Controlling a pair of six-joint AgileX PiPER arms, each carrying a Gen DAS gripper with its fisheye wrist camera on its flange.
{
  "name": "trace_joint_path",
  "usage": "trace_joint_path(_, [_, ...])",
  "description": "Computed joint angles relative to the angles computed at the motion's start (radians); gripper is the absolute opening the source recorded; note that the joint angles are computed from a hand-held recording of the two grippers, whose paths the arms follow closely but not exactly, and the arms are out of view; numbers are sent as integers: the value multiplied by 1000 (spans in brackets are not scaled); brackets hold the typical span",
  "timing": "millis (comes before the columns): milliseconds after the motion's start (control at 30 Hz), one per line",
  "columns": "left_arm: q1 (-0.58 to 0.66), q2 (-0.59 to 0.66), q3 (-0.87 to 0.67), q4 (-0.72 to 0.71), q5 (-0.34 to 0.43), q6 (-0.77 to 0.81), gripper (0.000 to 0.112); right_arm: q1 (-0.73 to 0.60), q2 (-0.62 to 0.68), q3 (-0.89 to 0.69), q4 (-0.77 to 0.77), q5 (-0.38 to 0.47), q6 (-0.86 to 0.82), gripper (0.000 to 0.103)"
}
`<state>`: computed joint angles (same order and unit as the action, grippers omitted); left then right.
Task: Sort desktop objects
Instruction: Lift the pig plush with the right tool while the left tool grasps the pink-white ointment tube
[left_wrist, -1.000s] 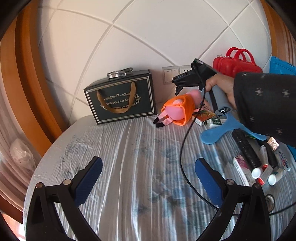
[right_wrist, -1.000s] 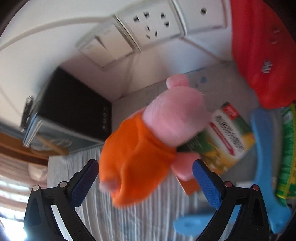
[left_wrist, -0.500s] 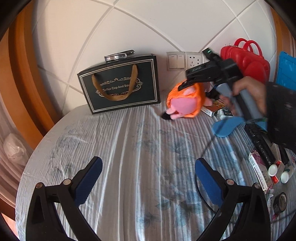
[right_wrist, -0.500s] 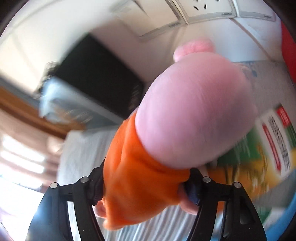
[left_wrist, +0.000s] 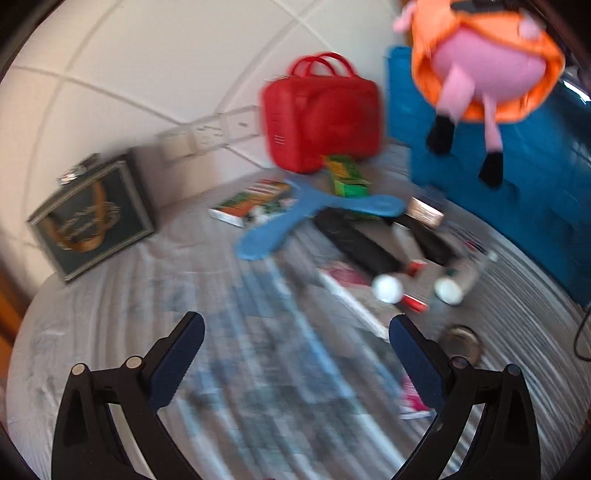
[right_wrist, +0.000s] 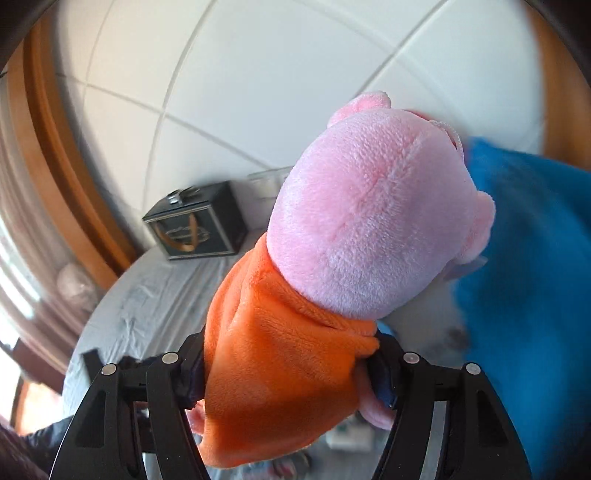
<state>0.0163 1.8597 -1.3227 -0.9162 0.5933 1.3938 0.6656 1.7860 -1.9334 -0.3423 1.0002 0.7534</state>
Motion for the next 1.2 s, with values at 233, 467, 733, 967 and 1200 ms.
trace_joint_path(233, [-137,59,54,169,-70,-172,74,76,-340,448,-129,-65,285,70])
trace_joint_path(467, [-206,38,128,249,-136,-202,65,83,-438,624,-103,-158,316,71])
trace_joint_path(733, [-183,46,149,193,-66,-211,35,99,-410,643,-112,-238,313,71])
trace_joint_path(967, [-216,-10,200,301,-124,-308,17,175,-353,661,-252,-247,467,71])
trace_joint_path(1200, [-178,-179,237,212,-130,-278,17,262,-337,680,-348,-208,616,71])
